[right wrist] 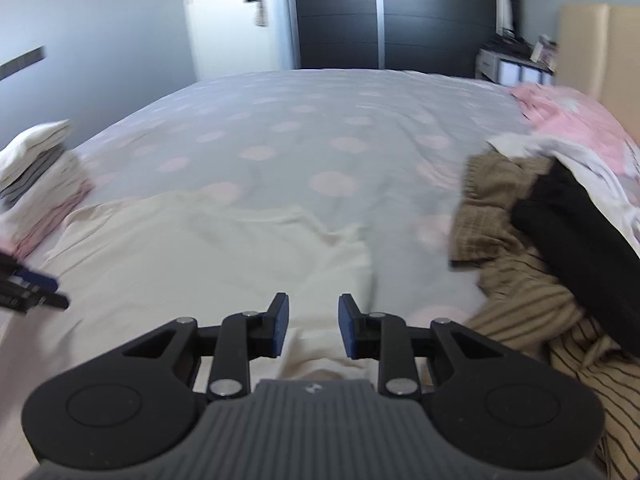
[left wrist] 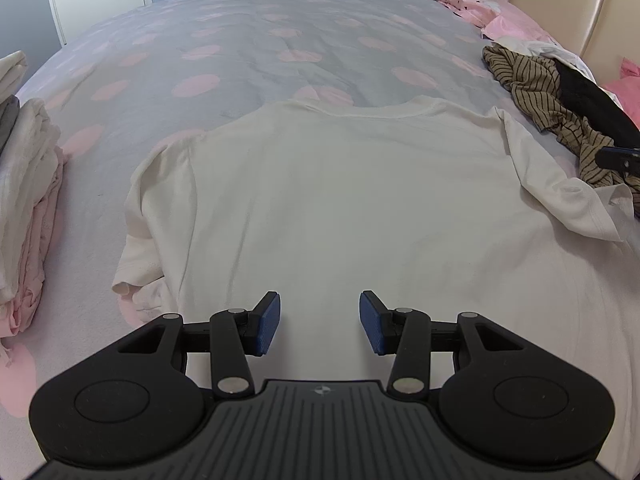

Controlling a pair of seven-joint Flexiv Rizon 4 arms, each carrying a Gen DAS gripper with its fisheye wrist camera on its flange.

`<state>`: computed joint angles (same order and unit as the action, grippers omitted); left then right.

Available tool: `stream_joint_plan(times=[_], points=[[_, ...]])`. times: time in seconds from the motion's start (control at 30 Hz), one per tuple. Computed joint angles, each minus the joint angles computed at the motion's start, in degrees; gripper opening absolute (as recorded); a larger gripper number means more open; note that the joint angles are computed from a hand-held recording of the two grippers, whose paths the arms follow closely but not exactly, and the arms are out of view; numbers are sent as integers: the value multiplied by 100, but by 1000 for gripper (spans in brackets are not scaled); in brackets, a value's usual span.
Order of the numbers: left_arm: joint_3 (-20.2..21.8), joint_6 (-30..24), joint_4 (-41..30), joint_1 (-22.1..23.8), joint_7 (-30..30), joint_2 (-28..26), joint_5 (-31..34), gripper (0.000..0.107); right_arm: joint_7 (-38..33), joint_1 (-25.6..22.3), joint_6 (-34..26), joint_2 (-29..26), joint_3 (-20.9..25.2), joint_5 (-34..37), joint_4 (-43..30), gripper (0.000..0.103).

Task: Fold clothes
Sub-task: 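Grasp the side edge of the cream T-shirt with the right tool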

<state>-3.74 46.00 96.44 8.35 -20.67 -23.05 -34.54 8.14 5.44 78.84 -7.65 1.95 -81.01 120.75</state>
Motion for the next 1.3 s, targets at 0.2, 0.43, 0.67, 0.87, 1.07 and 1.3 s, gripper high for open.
stream_joint_plan(times=[0.2, 0.43, 0.67, 0.87, 1.07, 1.3], points=[[11, 24, 21, -9, -23, 15, -18, 42, 50, 31, 898, -341, -137, 514, 10, 39], [-2, 4, 5, -11, -17, 7, -4, 42, 48, 375, 929, -360, -249, -458, -167, 5], [5, -23, -2, -6, -7, 12, 29, 42, -2233, 628, 1076, -439, 435, 1048, -74, 31], [6, 1, 27, 1, 8, 38, -34, 43, -2958, 987, 684, -173, 195, 1309, 154, 38], [-7, -62, 43, -5, 90, 69, -50, 43, -4470, 921, -27, -30, 372, 2259, 290, 39], [-3, -113, 89, -11, 194, 122, -108, 43, -5503, 1175, -803, -18, 430, 2213, 310, 39]])
